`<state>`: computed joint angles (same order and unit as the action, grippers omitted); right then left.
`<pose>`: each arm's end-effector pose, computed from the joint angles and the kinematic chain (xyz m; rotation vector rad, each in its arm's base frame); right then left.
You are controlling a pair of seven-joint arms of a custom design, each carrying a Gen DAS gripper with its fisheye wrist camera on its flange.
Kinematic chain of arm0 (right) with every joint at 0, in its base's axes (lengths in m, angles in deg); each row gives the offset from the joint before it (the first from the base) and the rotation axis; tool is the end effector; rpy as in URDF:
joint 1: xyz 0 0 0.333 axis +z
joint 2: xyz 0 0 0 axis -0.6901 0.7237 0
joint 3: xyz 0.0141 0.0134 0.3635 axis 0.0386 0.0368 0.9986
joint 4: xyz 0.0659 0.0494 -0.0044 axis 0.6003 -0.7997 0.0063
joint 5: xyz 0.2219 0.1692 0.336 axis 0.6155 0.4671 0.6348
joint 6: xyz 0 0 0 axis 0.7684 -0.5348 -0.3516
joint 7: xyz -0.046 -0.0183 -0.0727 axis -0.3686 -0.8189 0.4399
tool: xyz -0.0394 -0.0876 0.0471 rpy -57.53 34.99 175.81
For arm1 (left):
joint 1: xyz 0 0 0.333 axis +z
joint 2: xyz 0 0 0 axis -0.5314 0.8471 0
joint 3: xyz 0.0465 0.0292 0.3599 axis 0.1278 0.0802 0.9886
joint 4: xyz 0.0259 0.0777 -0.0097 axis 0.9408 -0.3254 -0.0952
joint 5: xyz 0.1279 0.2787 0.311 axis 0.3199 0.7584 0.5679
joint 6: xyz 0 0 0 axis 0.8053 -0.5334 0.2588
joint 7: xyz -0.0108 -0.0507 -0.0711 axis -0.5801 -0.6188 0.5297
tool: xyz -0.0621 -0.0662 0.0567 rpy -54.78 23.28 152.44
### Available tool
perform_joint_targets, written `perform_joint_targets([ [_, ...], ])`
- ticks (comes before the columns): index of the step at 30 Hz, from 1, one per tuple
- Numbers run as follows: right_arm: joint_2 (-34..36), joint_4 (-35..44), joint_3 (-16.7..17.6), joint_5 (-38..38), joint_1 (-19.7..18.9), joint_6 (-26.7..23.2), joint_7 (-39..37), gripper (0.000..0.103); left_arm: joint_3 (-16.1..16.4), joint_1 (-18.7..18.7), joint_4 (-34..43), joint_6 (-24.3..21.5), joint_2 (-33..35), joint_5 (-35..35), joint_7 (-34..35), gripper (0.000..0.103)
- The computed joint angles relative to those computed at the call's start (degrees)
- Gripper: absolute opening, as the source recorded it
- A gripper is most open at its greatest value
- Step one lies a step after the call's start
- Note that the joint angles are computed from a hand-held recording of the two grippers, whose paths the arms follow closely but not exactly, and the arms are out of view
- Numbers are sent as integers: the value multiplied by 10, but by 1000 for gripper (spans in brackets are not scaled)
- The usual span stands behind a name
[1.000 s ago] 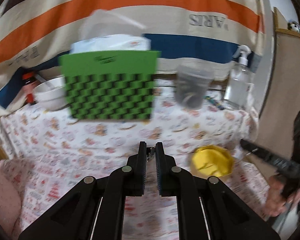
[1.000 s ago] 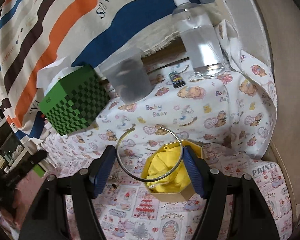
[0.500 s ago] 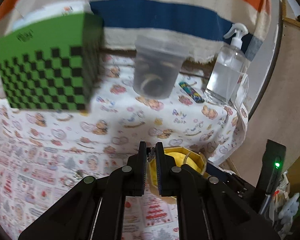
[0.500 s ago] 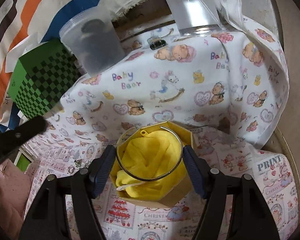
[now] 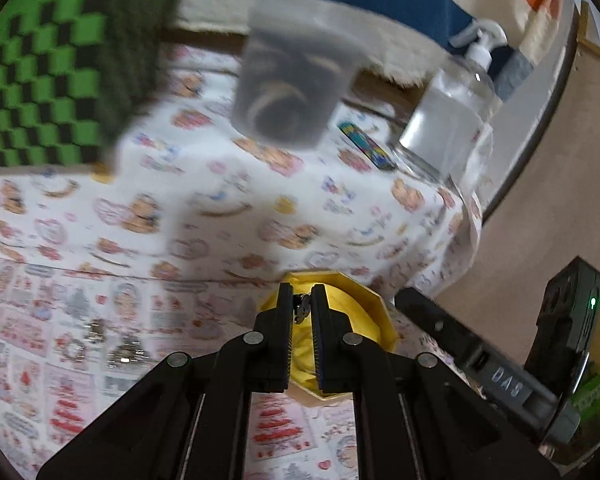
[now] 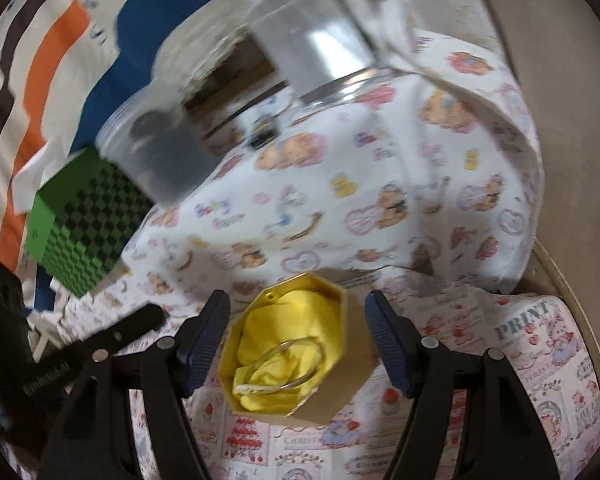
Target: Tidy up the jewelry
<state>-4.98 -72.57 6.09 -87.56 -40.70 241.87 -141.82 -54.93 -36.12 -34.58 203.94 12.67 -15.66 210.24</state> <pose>0.6060 0.0850 0.5443 -0.8749 2.0176 -0.6097 0.7367 -0.2342 0.5803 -1.2902 2.5276 -1.3270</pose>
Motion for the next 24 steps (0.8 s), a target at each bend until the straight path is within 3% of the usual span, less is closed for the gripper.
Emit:
perform_joint_targets([
  [3,-6,-10,-3,-8,-7,0,32,68,-4,-2,19,-39,14,7,-3,8],
  [7,-9,-16,-3,-16,-15,0,64,68,-6,-3,20,-50,18,6,1,9],
  [10,-13,-21,-2,-17,-19,3,70,68,-7,1,20,-71,15,9,25,25],
  [13,-18,-22,2,-11,-19,3,62,68,3,-7,-23,-11,-18,23,43,28],
  [20,-31,-11,17,-79,-21,-7,106,70,15,22,-79,87,-71,-42,115,55],
  [23,-28,-1,24,-95,-14,-28,103,70,21,43,-89,88,-81,-80,148,57],
  [24,-25,2,24,-71,-7,-42,71,70,24,47,-91,85,-82,-87,154,57],
])
